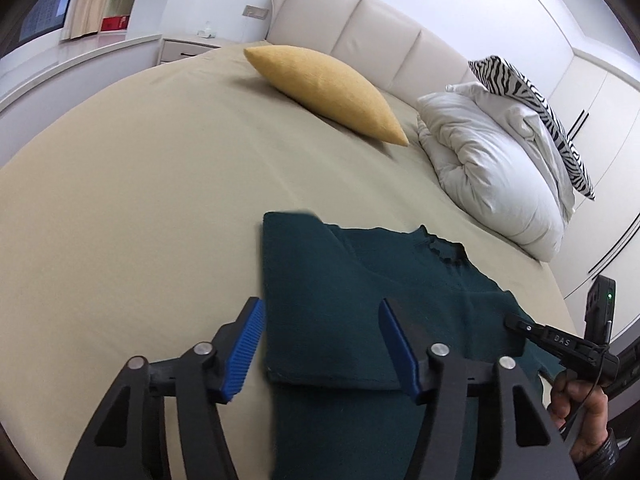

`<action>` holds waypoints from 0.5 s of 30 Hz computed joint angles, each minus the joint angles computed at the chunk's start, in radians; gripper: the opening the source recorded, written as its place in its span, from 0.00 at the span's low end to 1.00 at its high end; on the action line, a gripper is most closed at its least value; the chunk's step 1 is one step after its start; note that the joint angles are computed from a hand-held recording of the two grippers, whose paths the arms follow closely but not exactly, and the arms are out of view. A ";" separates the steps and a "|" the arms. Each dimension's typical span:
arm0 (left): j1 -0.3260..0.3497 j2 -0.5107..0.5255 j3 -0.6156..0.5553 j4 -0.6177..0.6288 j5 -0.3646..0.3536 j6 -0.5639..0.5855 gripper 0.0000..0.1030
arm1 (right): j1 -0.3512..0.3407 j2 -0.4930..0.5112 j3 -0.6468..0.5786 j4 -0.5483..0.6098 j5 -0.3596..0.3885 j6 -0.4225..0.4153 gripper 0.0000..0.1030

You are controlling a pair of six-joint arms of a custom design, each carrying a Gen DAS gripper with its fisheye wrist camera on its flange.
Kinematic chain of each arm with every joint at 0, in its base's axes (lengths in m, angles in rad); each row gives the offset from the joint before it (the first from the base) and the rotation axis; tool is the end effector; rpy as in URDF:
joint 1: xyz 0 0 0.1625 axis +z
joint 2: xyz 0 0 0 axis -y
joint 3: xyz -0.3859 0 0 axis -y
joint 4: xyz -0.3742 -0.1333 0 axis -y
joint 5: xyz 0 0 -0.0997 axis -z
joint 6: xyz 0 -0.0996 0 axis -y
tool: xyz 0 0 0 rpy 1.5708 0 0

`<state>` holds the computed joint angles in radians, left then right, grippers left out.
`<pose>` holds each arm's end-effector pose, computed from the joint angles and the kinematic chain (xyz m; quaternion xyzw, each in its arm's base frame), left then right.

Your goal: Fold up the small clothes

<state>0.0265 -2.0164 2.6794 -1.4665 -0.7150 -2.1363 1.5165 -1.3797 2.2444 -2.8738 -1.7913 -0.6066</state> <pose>-0.1495 -0.2125 0.1642 -0.0975 0.8523 -0.4616 0.2258 0.0871 -0.4530 0.2110 0.2415 -0.9399 0.1695 0.1717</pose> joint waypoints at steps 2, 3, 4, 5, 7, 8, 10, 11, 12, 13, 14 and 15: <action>0.069 0.056 0.000 -0.122 0.034 0.086 0.52 | -0.041 -0.032 -0.020 0.033 0.004 -0.001 0.06; 0.108 0.092 -0.001 -0.195 0.050 0.134 0.51 | -0.060 -0.043 -0.024 0.046 0.013 -0.001 0.06; 0.145 0.132 -0.004 -0.263 0.060 0.182 0.49 | -0.088 -0.057 -0.036 0.073 0.030 -0.002 0.06; 0.179 0.170 -0.004 -0.332 0.068 0.229 0.44 | -0.099 -0.046 -0.041 0.062 0.030 -0.008 0.06; 0.263 0.266 -0.010 -0.504 0.077 0.354 0.37 | -0.119 -0.038 -0.047 0.047 0.026 -0.030 0.06; 0.296 0.305 -0.016 -0.564 0.075 0.404 0.34 | -0.128 -0.021 -0.053 0.037 0.031 -0.038 0.06; 0.361 0.396 -0.040 -0.648 0.081 0.490 0.31 | -0.137 -0.011 -0.061 0.037 0.035 -0.044 0.06; 0.384 0.429 -0.051 -0.657 0.085 0.508 0.29 | -0.141 0.002 -0.061 0.023 0.038 -0.052 0.06; 0.407 0.452 -0.057 -0.673 0.083 0.524 0.28 | -0.141 0.013 -0.064 0.014 0.036 -0.060 0.06; 0.420 0.458 -0.053 -0.685 0.084 0.523 0.25 | -0.141 0.022 -0.068 0.007 0.035 -0.065 0.06; 0.421 0.455 -0.046 -0.686 0.090 0.519 0.22 | -0.141 0.041 -0.073 -0.006 0.034 -0.069 0.06; 0.418 0.453 -0.043 -0.682 0.092 0.514 0.21 | -0.143 0.043 -0.077 -0.006 0.034 -0.073 0.06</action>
<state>0.4444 -1.5634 2.6368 -2.1484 -0.6230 -1.6224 1.3738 -1.3369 2.1671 -2.8793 -1.7573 -0.6795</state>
